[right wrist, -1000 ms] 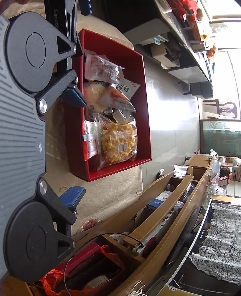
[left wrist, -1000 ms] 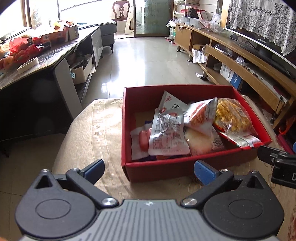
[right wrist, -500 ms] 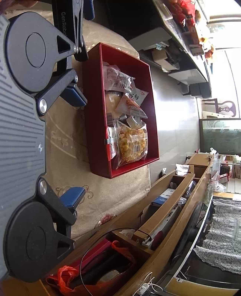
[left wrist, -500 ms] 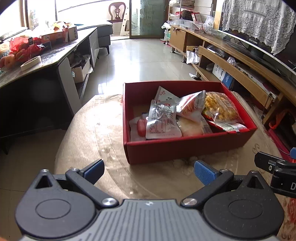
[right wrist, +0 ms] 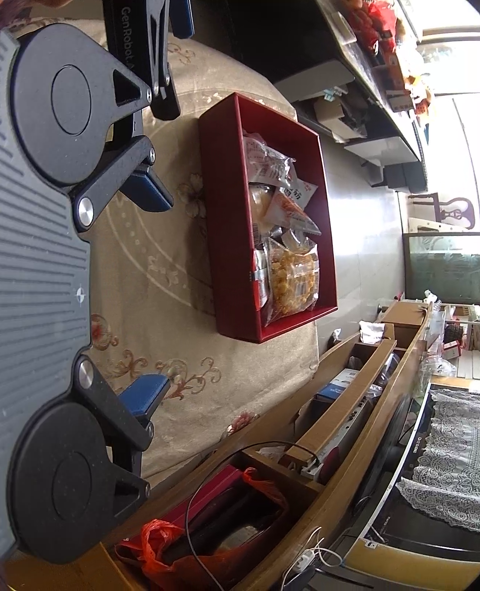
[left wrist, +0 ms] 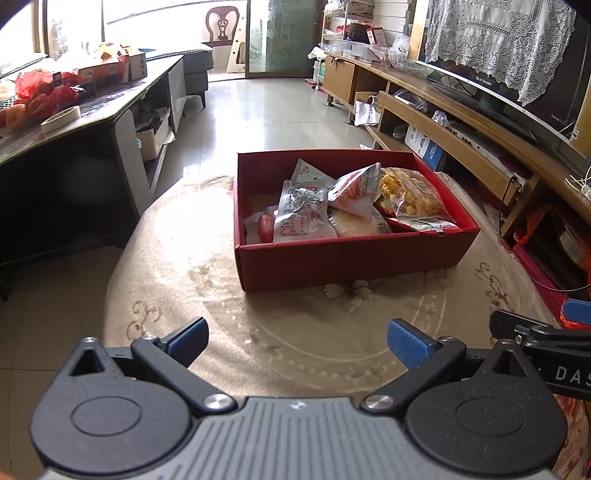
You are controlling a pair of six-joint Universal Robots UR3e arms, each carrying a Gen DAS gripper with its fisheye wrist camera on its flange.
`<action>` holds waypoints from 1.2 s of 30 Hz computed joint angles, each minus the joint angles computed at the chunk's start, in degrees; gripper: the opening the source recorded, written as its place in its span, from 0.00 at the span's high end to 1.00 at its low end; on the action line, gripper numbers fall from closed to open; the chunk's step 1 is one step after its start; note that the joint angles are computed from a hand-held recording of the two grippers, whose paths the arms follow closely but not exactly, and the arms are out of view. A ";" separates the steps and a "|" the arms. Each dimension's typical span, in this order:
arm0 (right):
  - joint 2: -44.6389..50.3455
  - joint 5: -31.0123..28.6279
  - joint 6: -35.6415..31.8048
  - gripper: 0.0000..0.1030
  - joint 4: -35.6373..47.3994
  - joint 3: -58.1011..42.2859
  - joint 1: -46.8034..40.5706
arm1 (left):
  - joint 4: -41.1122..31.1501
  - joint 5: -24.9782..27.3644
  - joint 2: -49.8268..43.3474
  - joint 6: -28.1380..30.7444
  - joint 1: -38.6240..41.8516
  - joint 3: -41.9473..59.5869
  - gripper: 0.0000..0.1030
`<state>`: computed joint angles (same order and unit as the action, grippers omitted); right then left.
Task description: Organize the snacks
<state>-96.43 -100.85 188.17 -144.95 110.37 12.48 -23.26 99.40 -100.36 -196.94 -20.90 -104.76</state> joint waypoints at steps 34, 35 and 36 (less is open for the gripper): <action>-11.35 0.03 0.92 0.05 1.99 9.32 2.46 | -1.99 6.72 8.76 -3.47 -6.14 -10.36 0.02; -11.15 -0.26 0.86 0.05 2.06 9.21 2.78 | -2.04 6.76 8.72 -3.46 -6.22 -10.32 0.02; -10.84 -0.46 0.81 0.05 2.08 9.08 3.03 | -2.02 6.78 8.64 -3.39 -6.25 -10.27 0.02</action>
